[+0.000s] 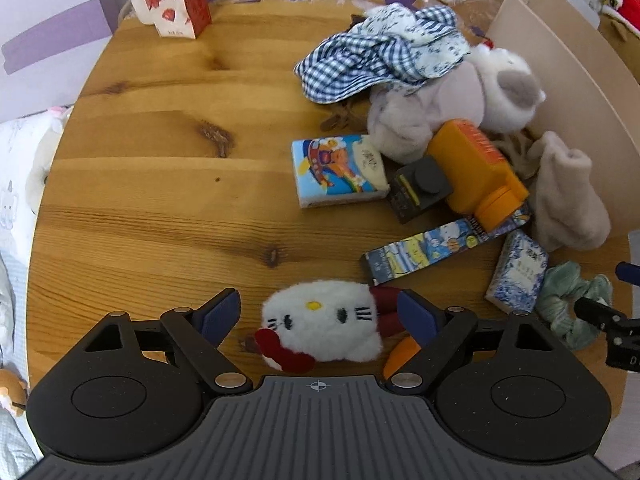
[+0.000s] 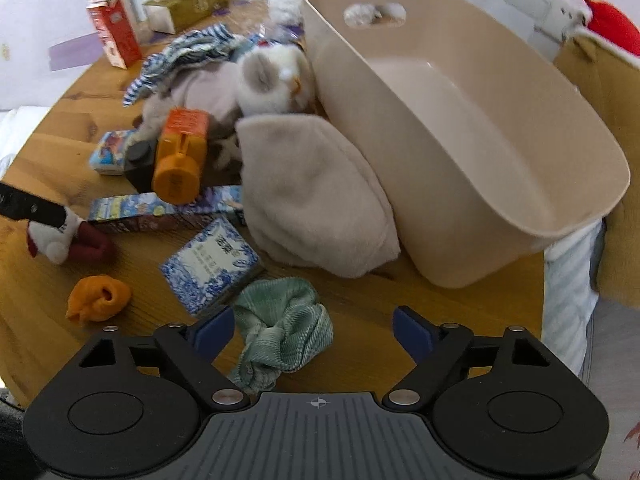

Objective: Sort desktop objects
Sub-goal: 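Grasp the Hello Kitty plush with the left tool while the right tool grasps the green scrunchie, then carry both items over the beige basket and open both tools to drop them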

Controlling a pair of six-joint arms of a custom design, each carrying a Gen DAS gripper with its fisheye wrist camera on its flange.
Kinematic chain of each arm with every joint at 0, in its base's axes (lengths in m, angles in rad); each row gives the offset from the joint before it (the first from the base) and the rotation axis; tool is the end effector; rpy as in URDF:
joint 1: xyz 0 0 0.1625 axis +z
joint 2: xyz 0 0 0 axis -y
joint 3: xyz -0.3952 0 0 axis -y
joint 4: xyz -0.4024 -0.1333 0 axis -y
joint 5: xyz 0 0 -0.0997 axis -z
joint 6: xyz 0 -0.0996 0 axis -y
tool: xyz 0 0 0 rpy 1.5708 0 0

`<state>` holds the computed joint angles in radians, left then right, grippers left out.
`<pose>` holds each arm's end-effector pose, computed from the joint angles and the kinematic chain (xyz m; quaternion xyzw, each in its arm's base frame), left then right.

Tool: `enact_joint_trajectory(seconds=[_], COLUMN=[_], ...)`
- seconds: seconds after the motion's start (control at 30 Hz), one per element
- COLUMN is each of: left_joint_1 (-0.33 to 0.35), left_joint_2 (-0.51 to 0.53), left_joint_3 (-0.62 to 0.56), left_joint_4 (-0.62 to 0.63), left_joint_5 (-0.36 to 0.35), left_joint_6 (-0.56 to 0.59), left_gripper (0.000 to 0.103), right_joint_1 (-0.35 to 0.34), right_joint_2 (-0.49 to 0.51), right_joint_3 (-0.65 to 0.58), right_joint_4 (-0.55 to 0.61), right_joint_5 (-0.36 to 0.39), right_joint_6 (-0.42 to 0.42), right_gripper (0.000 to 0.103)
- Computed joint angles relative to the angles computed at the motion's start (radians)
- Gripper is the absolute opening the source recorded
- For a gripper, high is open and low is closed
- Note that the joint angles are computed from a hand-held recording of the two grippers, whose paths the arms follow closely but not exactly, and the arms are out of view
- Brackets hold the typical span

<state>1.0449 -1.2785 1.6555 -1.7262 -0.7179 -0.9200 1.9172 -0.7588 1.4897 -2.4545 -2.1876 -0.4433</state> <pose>-0.1064 -0.5983 0.3070 -0.1323 0.8963 -0.1965 0.3749 0.3079 -0.6302 0.1007 0.3441 -0.8859 0.0580 0.3058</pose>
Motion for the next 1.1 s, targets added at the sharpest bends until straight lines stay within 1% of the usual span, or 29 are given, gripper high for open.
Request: enact_joint_trajectory(seconds=[0.1, 0.13, 0.17, 0.27, 0.3, 0.33, 0.37, 0.4, 0.47, 0.5, 0.53, 0.7, 0.83, 0.97, 1.1], left_joint_1=[0.018, 0.024, 0.027, 0.033, 0.037, 0.043, 0.046, 0.047, 0.045, 0.042, 0.039, 0.010, -0.015, -0.031, -0.048], left_joint_2=[0.002, 0.003, 0.004, 0.003, 0.003, 0.003, -0.001, -0.005, -0.004, 0.000, 0.003, 0.007, 0.007, 0.004, 0.023], left_joint_3=[0.003, 0.003, 0.004, 0.014, 0.017, 0.018, 0.024, 0.031, 0.033, 0.031, 0.032, 0.043, 0.048, 0.045, 0.011], left_joint_4=[-0.007, -0.005, -0.002, -0.004, -0.008, -0.011, -0.025, -0.040, -0.050, -0.043, -0.040, -0.011, 0.026, 0.047, 0.095], left_joint_5=[-0.023, -0.035, -0.042, -0.045, -0.048, -0.057, -0.064, -0.069, -0.073, -0.068, -0.061, -0.014, 0.018, 0.028, 0.044], left_joint_6=[0.009, 0.007, 0.002, -0.011, -0.022, -0.048, -0.068, -0.079, -0.083, -0.085, -0.087, -0.117, -0.128, -0.155, -0.195], left_gripper=[0.087, 0.086, 0.082, 0.078, 0.077, 0.076, 0.074, 0.072, 0.069, 0.068, 0.067, 0.062, 0.061, 0.061, 0.061], right_joint_1=[-0.004, -0.006, -0.009, -0.014, -0.016, -0.017, -0.018, -0.019, -0.021, -0.020, -0.021, -0.031, -0.037, -0.044, -0.044], right_joint_2=[0.014, 0.016, 0.018, 0.020, 0.026, 0.032, 0.037, 0.038, 0.038, 0.040, 0.041, 0.026, 0.007, -0.011, -0.023], right_joint_3=[-0.010, -0.013, -0.017, -0.026, -0.033, -0.043, -0.050, -0.052, -0.049, -0.048, -0.048, -0.023, -0.006, 0.004, -0.014], right_joint_4=[0.012, 0.019, 0.031, 0.066, 0.077, 0.097, 0.116, 0.130, 0.135, 0.132, 0.129, 0.074, 0.056, 0.055, 0.078], right_joint_5=[-0.014, -0.012, -0.006, 0.016, 0.018, 0.014, 0.011, 0.013, 0.012, 0.002, 0.000, 0.035, 0.067, 0.092, 0.134], right_joint_6=[0.030, 0.043, 0.060, 0.077, 0.074, 0.071, 0.064, 0.049, 0.008, -0.012, -0.033, -0.134, -0.178, -0.214, -0.238], right_gripper=[0.080, 0.078, 0.077, 0.072, 0.067, 0.059, 0.055, 0.047, 0.043, 0.034, 0.028, 0.019, 0.018, 0.018, 0.018])
